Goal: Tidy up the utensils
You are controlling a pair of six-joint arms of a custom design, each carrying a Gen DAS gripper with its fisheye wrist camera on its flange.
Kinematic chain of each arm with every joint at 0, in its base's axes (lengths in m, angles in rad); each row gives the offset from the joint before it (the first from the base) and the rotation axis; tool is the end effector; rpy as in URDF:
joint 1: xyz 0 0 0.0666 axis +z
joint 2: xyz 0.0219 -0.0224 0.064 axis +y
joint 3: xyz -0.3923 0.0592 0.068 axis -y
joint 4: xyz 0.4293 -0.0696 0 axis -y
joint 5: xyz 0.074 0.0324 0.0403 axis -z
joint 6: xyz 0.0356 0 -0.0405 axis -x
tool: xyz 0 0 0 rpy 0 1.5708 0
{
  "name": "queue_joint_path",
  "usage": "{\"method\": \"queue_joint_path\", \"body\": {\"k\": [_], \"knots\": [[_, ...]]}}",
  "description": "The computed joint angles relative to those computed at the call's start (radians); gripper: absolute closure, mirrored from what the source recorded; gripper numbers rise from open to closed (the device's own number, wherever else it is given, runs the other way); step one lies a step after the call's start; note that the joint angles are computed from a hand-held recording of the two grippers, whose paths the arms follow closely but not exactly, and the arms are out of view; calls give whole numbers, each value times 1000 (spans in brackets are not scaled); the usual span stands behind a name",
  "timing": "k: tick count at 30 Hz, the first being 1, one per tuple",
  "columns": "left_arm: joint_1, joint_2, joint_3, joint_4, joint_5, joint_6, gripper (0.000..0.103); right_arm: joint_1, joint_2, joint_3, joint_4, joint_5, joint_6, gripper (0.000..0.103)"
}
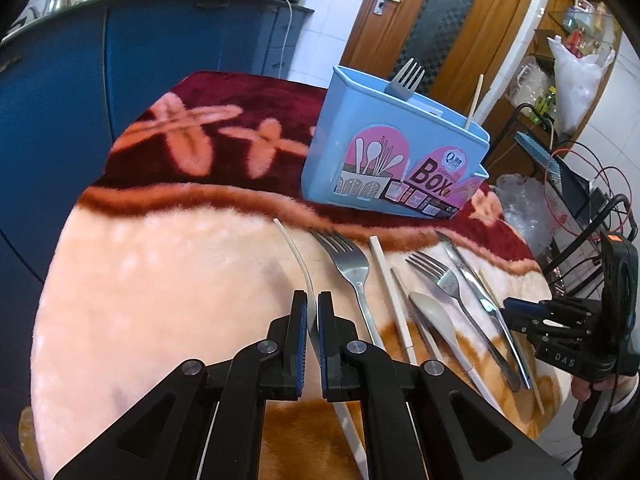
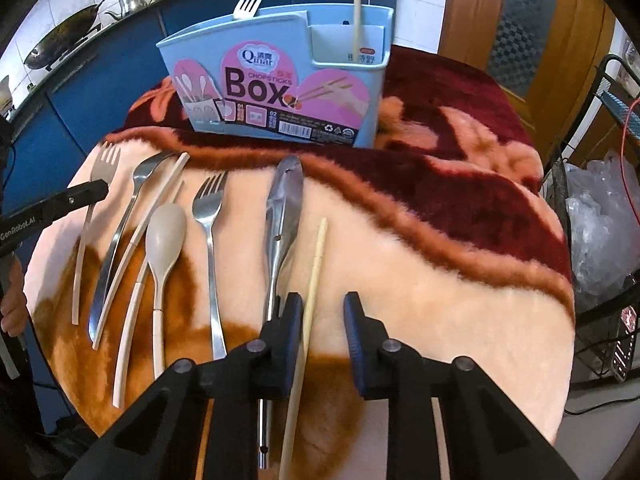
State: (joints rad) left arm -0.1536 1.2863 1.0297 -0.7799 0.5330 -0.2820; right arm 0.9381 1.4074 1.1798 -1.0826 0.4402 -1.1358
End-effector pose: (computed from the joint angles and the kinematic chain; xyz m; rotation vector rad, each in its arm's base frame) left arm 0.4374 -0.0864 0.3271 0.7246 2.4073 -0.6390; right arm 0.2908 0.3703 0.3292 0.3367 2.6128 -0.0027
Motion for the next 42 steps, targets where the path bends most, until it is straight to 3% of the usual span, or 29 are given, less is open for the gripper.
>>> {"method": "queue_joint_path", "body": {"k": [10, 17, 34, 39, 42], "knots": [[6, -8, -2, 5, 10, 2, 98, 7, -25, -34, 54, 39, -40, 96], [19, -31, -9, 21, 25, -1, 98, 24, -77, -89, 156, 94, -94, 96], [52, -108, -37, 74, 88, 14, 100, 123, -133, -86, 250, 408, -89, 96], [58, -88, -4, 9, 67, -2, 99, 134, -121, -68, 248, 415, -84, 96], [55, -56, 17, -29, 30, -13, 89, 143, -118, -69, 255, 427, -89, 96]]}}
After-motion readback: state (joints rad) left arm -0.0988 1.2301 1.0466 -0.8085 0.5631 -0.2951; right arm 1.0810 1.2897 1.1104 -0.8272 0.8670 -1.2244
